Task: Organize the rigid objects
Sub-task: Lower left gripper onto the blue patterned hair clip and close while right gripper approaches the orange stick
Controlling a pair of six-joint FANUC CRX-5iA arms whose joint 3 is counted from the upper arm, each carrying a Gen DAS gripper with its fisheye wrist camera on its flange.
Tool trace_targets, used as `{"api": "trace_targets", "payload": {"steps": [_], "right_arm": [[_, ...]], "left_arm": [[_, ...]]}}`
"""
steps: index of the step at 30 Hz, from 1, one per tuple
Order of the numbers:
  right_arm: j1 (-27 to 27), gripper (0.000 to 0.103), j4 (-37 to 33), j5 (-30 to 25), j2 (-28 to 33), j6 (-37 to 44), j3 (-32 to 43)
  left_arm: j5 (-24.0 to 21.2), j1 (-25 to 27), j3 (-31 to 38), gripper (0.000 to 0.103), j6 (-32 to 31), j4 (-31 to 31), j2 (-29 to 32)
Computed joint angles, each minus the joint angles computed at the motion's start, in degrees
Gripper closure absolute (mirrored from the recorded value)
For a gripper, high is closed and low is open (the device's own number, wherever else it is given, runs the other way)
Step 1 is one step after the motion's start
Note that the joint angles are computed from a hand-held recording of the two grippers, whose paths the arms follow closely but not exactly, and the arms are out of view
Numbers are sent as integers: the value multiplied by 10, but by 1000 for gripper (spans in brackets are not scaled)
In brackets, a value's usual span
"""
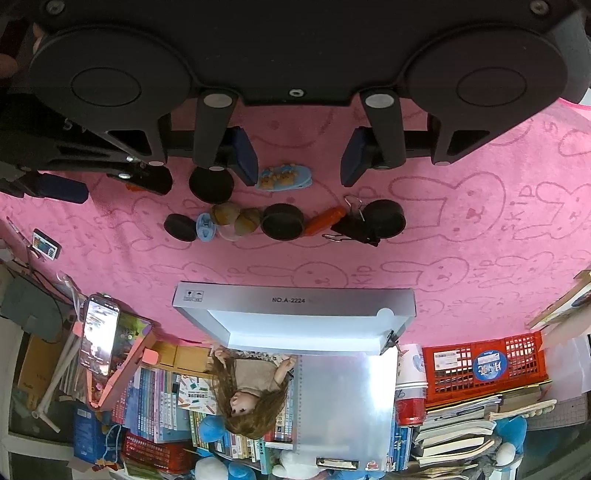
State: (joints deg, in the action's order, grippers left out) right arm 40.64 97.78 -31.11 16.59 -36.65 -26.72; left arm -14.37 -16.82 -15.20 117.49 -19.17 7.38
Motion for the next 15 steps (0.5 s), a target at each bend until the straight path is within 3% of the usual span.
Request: {"api": "trace_targets", "payload": {"steps": [4, 7, 9, 15], "right_arm": [[-29, 0, 61, 41, -14, -57, -9], [-41, 0, 65, 71, -19, -52, -4], [-32, 0, 9, 74, -16, 9, 6], [21, 0, -218, 37, -3, 290, 53]], "left_arm": [[10, 3, -8, 56, -24, 19, -2], [10, 2, -7, 56, -22, 15, -3], [13, 4, -11, 56, -31, 24, -4], [19, 7, -17, 56, -46, 39, -7]]}}
